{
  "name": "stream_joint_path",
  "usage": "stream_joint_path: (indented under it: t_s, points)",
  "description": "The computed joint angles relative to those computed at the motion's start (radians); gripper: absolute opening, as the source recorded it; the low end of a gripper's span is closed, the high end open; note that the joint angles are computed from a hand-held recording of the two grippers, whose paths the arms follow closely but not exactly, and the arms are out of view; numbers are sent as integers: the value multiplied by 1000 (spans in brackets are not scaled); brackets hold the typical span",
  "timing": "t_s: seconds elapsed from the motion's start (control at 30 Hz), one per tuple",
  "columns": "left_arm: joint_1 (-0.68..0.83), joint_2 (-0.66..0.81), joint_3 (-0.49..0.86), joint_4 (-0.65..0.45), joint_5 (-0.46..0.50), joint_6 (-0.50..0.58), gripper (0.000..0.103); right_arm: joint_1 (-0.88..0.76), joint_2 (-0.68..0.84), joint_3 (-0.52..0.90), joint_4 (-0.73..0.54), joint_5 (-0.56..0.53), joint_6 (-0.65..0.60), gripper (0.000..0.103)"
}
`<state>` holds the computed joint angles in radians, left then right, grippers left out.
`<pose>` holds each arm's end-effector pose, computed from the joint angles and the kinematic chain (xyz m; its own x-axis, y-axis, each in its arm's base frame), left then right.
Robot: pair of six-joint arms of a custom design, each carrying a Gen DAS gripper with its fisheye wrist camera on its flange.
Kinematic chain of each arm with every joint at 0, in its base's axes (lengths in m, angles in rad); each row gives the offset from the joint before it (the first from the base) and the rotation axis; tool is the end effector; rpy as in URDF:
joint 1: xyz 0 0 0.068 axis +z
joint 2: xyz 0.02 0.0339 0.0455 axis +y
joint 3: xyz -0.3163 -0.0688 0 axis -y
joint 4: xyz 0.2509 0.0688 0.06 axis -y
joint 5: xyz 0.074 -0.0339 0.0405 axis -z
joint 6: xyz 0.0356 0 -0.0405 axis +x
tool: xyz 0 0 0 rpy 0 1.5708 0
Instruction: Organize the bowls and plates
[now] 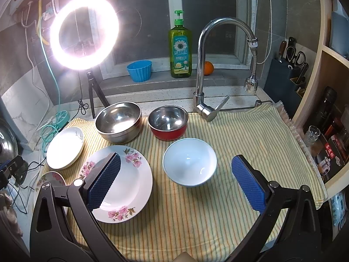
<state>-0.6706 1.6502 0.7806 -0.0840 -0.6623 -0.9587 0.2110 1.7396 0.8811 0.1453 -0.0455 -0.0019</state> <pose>0.2579 -0.1767 0.1926 -0.5400 -0.3955 -0.7430 -0.4015 0.8969 -0.1855 0.3569 0.0781 0.2029 -0.6393 -0.1389 -0.7563 -0.2441 0.9693 0.0283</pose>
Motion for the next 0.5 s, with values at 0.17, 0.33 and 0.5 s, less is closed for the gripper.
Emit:
stream_joint_path:
  t_s: [0.17, 0.33, 0.5]
  points:
    - [8, 1, 2, 5, 11, 12, 102, -5, -2, 0, -6, -3, -3, 103]
    - [9, 2, 3, 6, 13, 14, 102, -9, -2, -2, -10, -5, -7, 103]
    - [8, 3, 3, 9, 12, 14, 102, -7, -2, 1, -10, -3, -4, 103]
